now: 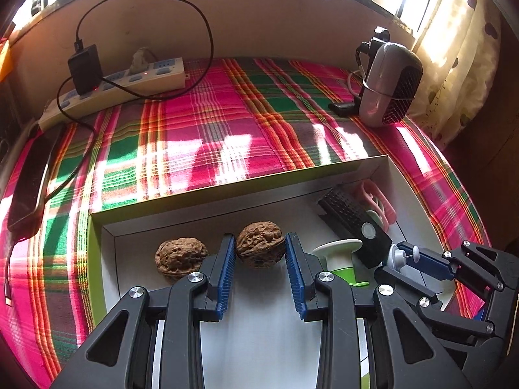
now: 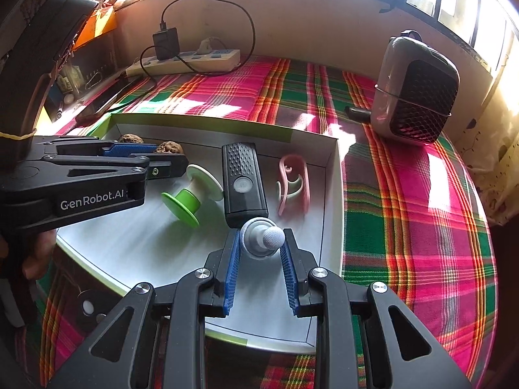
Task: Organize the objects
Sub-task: 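Release the walnut with the left gripper while the right gripper lowers and releases the bottle into the box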
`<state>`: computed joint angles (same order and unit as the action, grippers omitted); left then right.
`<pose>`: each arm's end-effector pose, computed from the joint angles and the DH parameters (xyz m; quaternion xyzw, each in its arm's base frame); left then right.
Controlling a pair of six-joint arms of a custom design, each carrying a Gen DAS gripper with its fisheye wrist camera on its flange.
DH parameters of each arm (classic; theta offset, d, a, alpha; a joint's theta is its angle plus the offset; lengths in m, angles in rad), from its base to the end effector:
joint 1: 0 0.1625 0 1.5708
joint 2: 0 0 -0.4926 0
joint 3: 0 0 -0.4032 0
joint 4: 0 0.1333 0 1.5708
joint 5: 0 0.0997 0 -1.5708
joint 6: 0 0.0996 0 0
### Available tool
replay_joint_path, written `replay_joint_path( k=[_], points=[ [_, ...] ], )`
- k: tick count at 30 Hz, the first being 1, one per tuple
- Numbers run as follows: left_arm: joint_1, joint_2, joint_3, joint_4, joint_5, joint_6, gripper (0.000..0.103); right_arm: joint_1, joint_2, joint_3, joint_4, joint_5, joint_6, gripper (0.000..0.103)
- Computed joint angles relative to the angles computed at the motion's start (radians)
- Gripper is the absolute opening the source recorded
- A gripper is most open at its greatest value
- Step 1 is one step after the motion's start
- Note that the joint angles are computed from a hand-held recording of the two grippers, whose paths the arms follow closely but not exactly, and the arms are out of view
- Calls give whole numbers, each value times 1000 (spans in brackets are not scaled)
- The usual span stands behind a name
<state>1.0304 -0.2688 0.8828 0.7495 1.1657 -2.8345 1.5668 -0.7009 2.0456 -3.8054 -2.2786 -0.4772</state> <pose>-0.2254 -0.7111 -0.0491 0.3816 0.8967 -0.1239 0.1869 0.0662 -0.5887 0.1171 0.0535 -0.8581 0.3176 0.4000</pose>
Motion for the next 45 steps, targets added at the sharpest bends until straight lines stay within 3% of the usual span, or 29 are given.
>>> replay_joint_path(
  k=[21, 25, 29, 45],
  points=[
    [0, 8, -16, 14, -2, -2, 30, 6, 13, -10, -13, -20, 2, 27],
    [-1, 7, -13, 13, -4, -2, 30, 7, 13, -8, -19, -17, -1, 31],
    [-1, 6, -12, 15, -3, -5, 30, 12, 18, -9, -35, -18, -15, 44],
    [-6, -58, 80, -44, 17, -12, 33, 21, 9, 16, -80, -21, 11, 44]
  ],
)
